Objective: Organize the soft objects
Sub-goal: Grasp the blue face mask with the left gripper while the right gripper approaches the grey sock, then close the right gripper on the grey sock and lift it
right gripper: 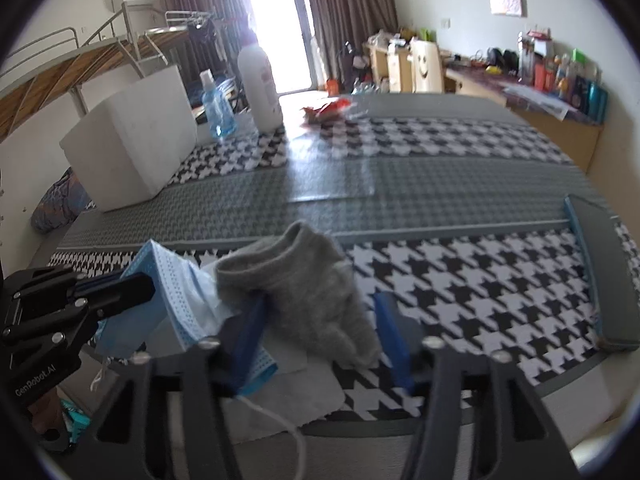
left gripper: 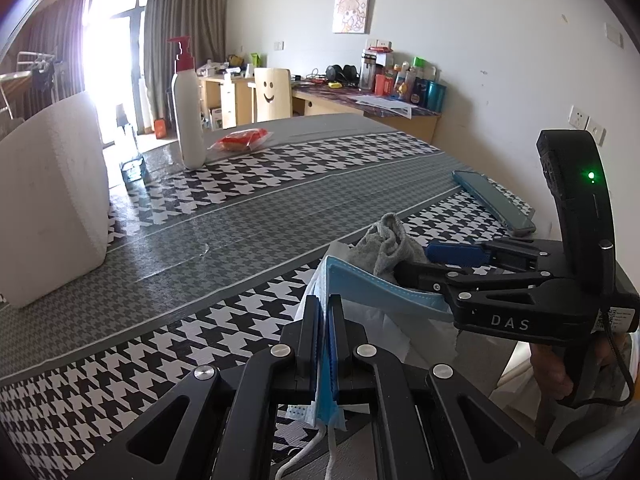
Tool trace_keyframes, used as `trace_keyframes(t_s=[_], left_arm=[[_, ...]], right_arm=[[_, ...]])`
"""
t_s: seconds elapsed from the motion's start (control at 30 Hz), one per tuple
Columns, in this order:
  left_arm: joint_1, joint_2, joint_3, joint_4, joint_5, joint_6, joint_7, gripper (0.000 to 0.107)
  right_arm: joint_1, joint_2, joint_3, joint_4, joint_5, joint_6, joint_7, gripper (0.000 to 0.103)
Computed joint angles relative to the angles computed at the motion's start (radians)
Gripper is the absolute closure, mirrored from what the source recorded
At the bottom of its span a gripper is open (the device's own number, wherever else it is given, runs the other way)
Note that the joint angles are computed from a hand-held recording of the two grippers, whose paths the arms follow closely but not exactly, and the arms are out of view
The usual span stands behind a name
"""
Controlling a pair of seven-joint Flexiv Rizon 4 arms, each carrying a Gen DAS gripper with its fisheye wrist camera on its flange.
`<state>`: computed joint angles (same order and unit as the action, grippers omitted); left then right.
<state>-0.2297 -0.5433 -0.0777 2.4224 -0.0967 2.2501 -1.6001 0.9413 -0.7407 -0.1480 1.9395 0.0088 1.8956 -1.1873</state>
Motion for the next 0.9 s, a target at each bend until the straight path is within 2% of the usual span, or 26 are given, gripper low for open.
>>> trace_keyframes(t_s=[0.07,0.13,0.17,0.23,0.37,0.5,0.6,0.9], left_arm=[[0.002,0.000,-0.001,-0.002,0.003,-0.001,0.000,0.103],[0.000,0.000,0.000,-0.003,0.001,-0.003,0.003,0.103],[-0.002,-0.001,0.001,-0.004,0.000,-0.001,0.002,0.103],[-0.005,-0.002,0.003,-0.006,-0.002,0.001,0.006,0.103],[-0.010,0.000,0.007,0.002,-0.001,0.022,0.010,0.103],[-0.007,0.006,0.006,0.014,0.005,0.050,0.009,0.103],[-0.012,0.012,0.010,0.022,0.003,0.063,0.015,0.103],[0.014,0.038,-0.006,0.021,0.042,0.081,0.014,0.103]], right_arm=[[-0.014,0.005,0.017,0.004,-0.006,0.000,0.001,0.053],[-0.038,0.011,0.043,0.008,-0.023,-0.007,-0.003,0.067],[-0.036,0.014,0.041,0.012,-0.025,-0.006,-0.005,0.069],[-0.041,0.016,0.047,0.015,-0.030,-0.002,-0.009,0.081],[-0.004,0.019,0.009,0.023,-0.003,0.013,-0.006,0.092],[0.091,0.037,-0.081,0.055,0.089,0.079,-0.032,0.094],[0.136,0.053,-0.116,0.068,0.157,0.097,-0.062,0.094],[0.239,0.066,-0.208,0.077,0.267,0.072,-0.094,0.094]])
